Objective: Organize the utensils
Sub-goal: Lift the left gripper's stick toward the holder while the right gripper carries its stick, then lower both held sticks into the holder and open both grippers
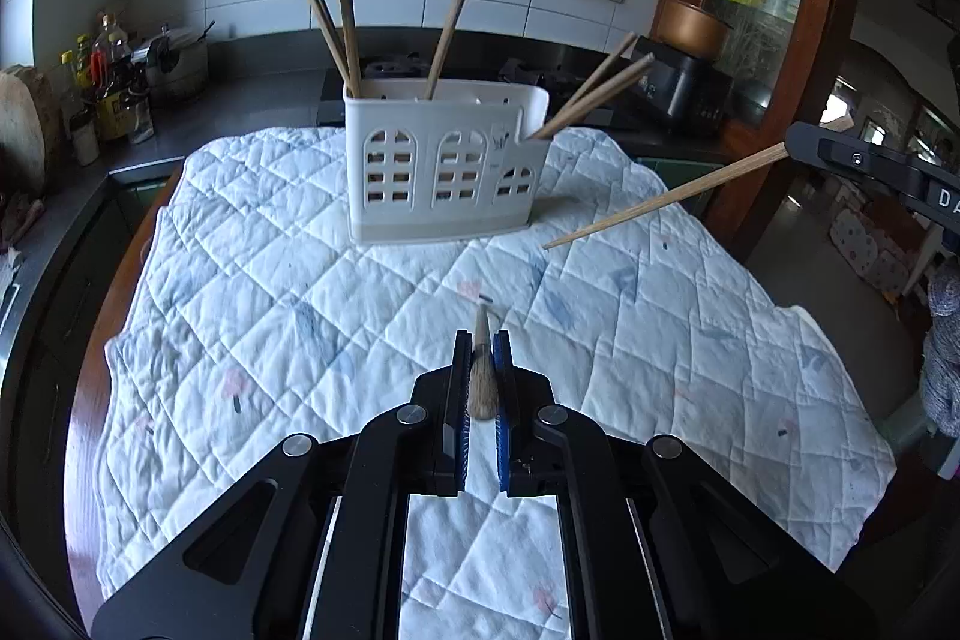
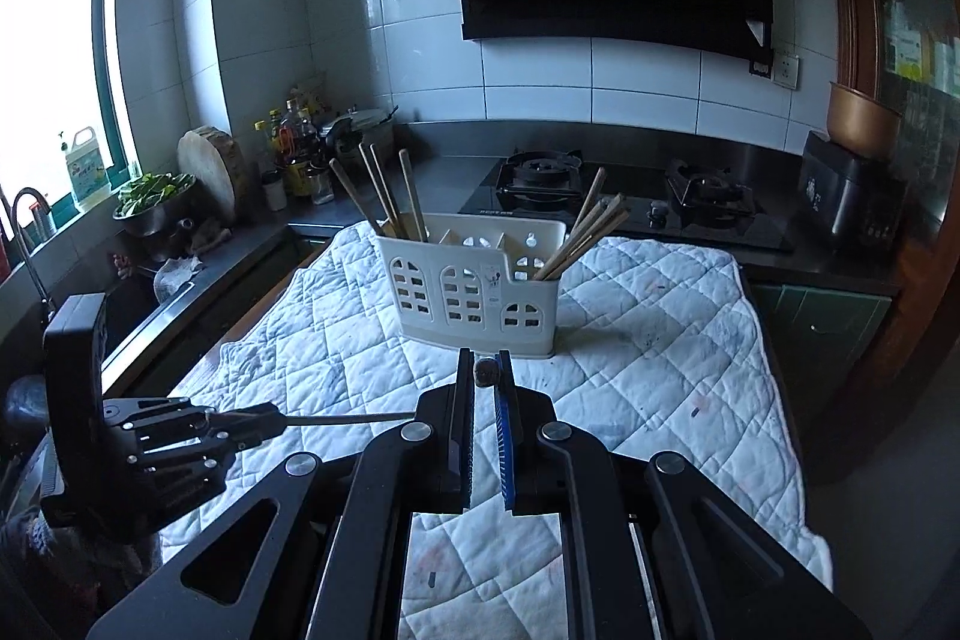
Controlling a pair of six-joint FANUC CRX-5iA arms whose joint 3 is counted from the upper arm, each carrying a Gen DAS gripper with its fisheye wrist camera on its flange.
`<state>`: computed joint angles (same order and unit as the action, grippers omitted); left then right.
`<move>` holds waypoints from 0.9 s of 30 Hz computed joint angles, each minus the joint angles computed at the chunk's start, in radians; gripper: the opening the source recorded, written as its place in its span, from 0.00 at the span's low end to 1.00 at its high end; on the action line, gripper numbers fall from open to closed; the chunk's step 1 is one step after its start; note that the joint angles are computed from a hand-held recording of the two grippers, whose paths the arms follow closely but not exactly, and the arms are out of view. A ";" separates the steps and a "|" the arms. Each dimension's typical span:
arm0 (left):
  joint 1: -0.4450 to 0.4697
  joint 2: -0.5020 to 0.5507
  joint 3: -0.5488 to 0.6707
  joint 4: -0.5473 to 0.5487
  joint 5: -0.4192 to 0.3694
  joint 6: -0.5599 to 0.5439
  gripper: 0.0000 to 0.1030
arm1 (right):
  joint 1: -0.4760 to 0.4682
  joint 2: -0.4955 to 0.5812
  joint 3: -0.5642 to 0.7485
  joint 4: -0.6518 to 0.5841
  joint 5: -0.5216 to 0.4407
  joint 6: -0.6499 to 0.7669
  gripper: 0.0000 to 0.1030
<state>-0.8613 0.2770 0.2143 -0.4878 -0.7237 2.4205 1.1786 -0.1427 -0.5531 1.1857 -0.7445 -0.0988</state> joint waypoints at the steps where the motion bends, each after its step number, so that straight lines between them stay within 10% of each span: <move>1: 0.012 -0.003 0.004 0.013 0.008 -0.021 0.05 | -0.002 0.004 0.023 -0.024 -0.008 0.035 0.06; 15: 0.113 0.023 0.154 0.101 0.016 -0.235 0.05 | -0.076 0.165 0.374 -0.202 -0.134 0.409 0.06; 27: 0.094 0.066 0.412 -0.094 -0.034 -0.205 0.05 | -0.161 0.301 0.562 -0.437 -0.098 0.595 0.06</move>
<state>-0.7669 0.3434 0.6266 -0.5817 -0.7574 2.2155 1.0173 0.1587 0.0091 0.7490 -0.8429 0.4964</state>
